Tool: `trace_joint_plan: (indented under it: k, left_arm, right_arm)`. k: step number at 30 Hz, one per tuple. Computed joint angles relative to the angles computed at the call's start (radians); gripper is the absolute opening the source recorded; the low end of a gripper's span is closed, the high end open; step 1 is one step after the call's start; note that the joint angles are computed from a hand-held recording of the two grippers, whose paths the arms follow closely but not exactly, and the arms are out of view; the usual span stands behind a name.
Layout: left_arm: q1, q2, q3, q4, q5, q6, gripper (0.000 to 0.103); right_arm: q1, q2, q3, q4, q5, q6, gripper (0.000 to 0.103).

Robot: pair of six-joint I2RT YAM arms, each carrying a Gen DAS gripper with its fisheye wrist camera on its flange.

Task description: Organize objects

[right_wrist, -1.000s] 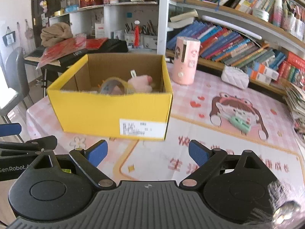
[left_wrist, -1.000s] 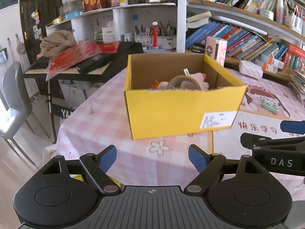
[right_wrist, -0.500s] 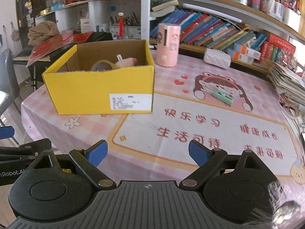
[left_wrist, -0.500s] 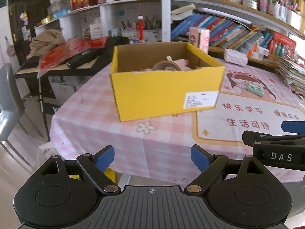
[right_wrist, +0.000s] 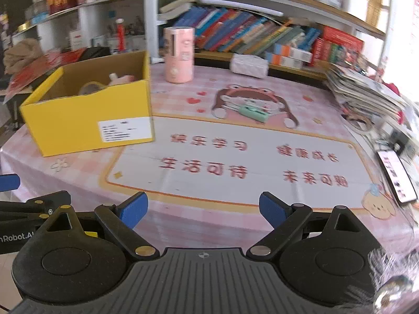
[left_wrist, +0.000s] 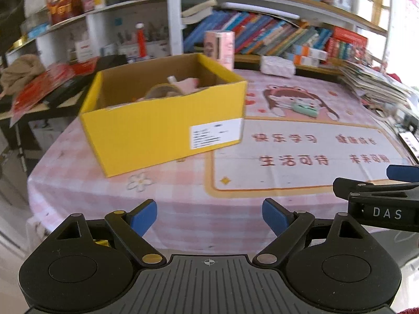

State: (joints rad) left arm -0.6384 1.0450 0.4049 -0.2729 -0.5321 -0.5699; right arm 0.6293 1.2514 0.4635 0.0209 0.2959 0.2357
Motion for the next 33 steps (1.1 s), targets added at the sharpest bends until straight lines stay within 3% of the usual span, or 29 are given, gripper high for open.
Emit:
trace_joint_plan:
  k: [14,33]
  left_arm:
    - [-0.005,0.298,0.16,0.159,0.063,0.077,0.09]
    - [0.067,0.679,0.518,0.211,0.066,0.098,0.09]
  right_arm:
    - [-0.223,0.037,0.01,0.03,-0.089,-0.075,0.092]
    - [-0.486,0.418,0.369,0.079,-0.333,-0.295,0.092]
